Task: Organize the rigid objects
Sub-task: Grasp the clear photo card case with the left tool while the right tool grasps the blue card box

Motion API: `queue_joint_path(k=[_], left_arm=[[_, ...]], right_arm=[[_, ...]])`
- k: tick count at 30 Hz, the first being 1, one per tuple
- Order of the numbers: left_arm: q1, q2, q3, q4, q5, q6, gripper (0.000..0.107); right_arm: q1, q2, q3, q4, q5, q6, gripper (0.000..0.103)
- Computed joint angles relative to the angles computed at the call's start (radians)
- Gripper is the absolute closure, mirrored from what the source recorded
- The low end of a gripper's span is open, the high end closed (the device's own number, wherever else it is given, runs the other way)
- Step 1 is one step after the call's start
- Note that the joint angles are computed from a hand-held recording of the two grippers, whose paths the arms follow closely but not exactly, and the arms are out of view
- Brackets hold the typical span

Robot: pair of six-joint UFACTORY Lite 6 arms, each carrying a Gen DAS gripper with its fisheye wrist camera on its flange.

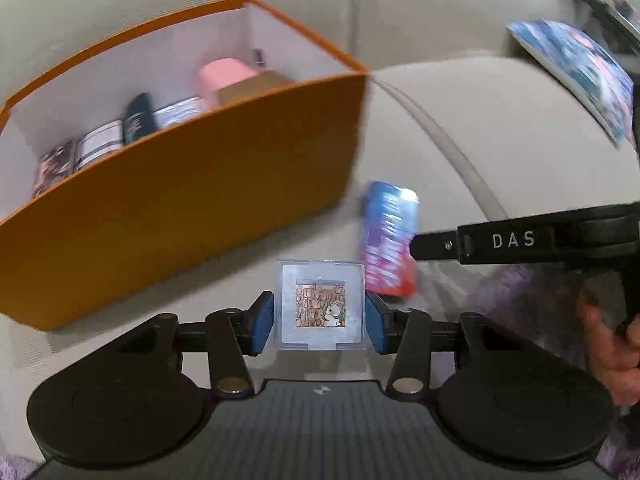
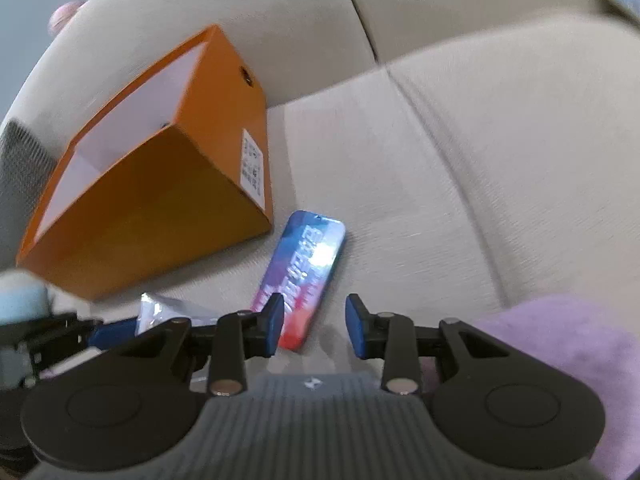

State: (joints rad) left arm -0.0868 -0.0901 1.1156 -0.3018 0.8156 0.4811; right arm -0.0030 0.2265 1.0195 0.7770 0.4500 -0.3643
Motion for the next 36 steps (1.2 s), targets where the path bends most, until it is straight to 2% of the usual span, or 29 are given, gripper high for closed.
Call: queue_joint_path(k=[5, 15, 18, 23, 26, 29, 33, 36], left_arm=[[0.039, 0.054, 0.034, -0.023, 0.003, 0.022, 0.053], [0.040, 0.134, 0.071, -0.031, -0.004, 0.025, 0.053], [0.036, 0.134, 0.075, -0.029, -0.001, 0.019, 0.053], [0.055, 0.134, 0.088, -0.030, 0.030, 0.002, 0.053], [0.087, 0.114, 0.078, -0.040, 0.058, -0.002, 0.053], [0.120, 0.079, 0.061, -0.042, 0.072, 0.013, 0.053], [0.171, 0.045, 0.035, -0.060, 0.095, 0.042, 0.053], [0.208, 0.023, 0.009, -0.064, 0.105, 0.057, 0.053]], right_arm=[[-0.022, 0.133, 0.086, 0.076, 0.040, -0.014, 0.067], [-0.048, 0.224, 0.122, 0.275, 0.057, -0.187, 0.058], [-0.048, 0.224, 0.117, 0.318, 0.051, -0.239, 0.067], [-0.029, 0.127, 0.047, 0.327, 0.022, -0.277, 0.083], [0.024, 0.065, 0.039, 0.170, -0.006, -0.164, 0.086], [0.079, 0.003, 0.033, 0.019, 0.014, -0.042, 0.088], [0.197, -0.035, 0.053, -0.334, 0.000, 0.236, 0.088], [0.225, -0.015, 0.064, -0.381, 0.023, 0.252, 0.088]])
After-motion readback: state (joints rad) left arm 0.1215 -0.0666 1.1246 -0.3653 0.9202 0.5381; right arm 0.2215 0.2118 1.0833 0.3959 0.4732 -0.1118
